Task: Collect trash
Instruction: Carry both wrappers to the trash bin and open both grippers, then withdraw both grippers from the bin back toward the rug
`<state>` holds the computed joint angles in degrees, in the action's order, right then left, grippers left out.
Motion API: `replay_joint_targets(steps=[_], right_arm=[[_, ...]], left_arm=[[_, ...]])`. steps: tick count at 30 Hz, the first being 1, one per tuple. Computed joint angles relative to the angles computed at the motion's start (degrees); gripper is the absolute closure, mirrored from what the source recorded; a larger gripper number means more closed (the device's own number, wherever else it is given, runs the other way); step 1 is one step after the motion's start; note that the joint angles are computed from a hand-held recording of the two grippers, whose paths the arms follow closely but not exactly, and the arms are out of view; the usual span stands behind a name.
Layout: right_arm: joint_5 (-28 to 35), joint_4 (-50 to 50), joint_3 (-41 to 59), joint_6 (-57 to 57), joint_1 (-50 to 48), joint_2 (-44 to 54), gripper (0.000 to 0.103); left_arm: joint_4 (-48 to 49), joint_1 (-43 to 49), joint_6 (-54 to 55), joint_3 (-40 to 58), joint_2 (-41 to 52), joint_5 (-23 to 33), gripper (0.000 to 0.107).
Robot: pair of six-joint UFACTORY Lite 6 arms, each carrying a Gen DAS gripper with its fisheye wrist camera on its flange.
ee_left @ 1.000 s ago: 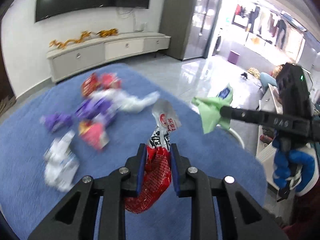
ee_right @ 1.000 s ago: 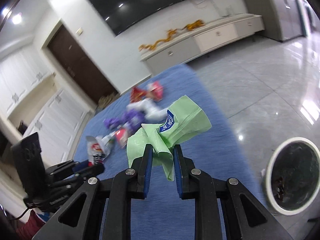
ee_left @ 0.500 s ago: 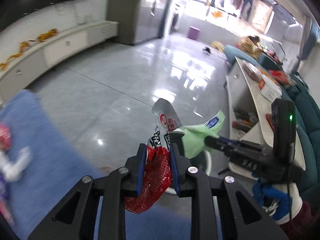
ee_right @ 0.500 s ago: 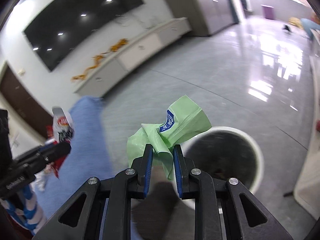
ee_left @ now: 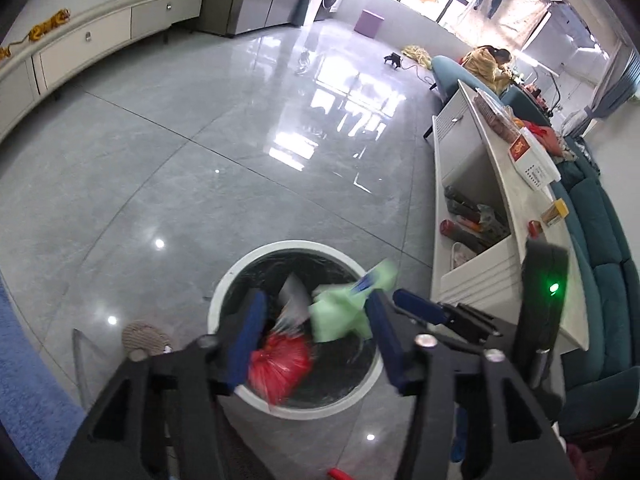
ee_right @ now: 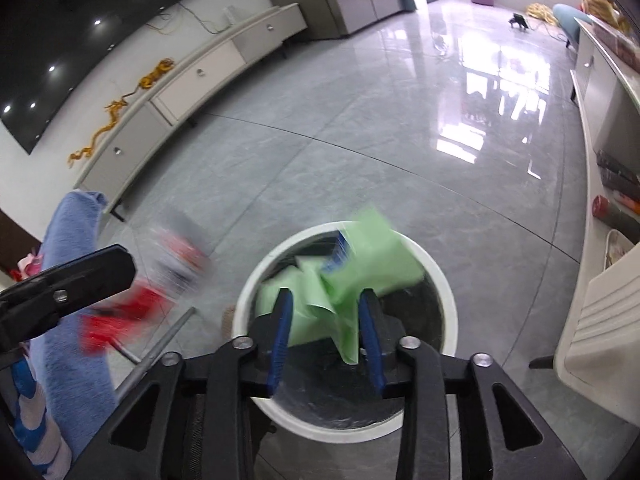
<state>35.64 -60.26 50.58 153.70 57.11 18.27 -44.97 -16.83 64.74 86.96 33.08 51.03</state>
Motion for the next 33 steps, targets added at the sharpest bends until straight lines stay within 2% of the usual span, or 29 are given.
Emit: replay_joint_targets(steps=[4,9,14,19,23,30,33], right_arm=[[-1.0,-0.8,-1.1,2.4,-0.2,0.4,0.061],[-0.4,-0.8,-0.5,1.8,0.0,0.4,0.061],[3.5,2.5,2.6,-3.2,1.3,0.1,0.061],[8.4,5.1,7.0,-8.9,3.0,-0.2,0.061],[12.9,6.8,11.9,-13.0,5.0,0.7,0.061],[20.2,8.6,22.6,-20.4,7.9,3.9,0.059],[23.5,9.5,28.3,-24.4,8.9,5.9,0.058]], left_arm=[[0.1,-0.6,-0.8,-0.5,-0.5,-1.5,0.052],[0.0,-1.5,-0.3,-7.0,-6.2,-8.4,0.052],[-1.9,-0.7,2.5,-16.3,-15.1,-16.9,0.052],[-7.2,3.4,8.2,-24.0,-23.7,-22.2,0.052],[-9.9,8.1,11.7,-26.9,-28.6,-23.2,0.052],[-11.9,16.3,15.6,-29.4,-35.1,-21.1,0.051],[-14.6,19.9,18.8,-30.7,-37.9,-20.0,0.042]])
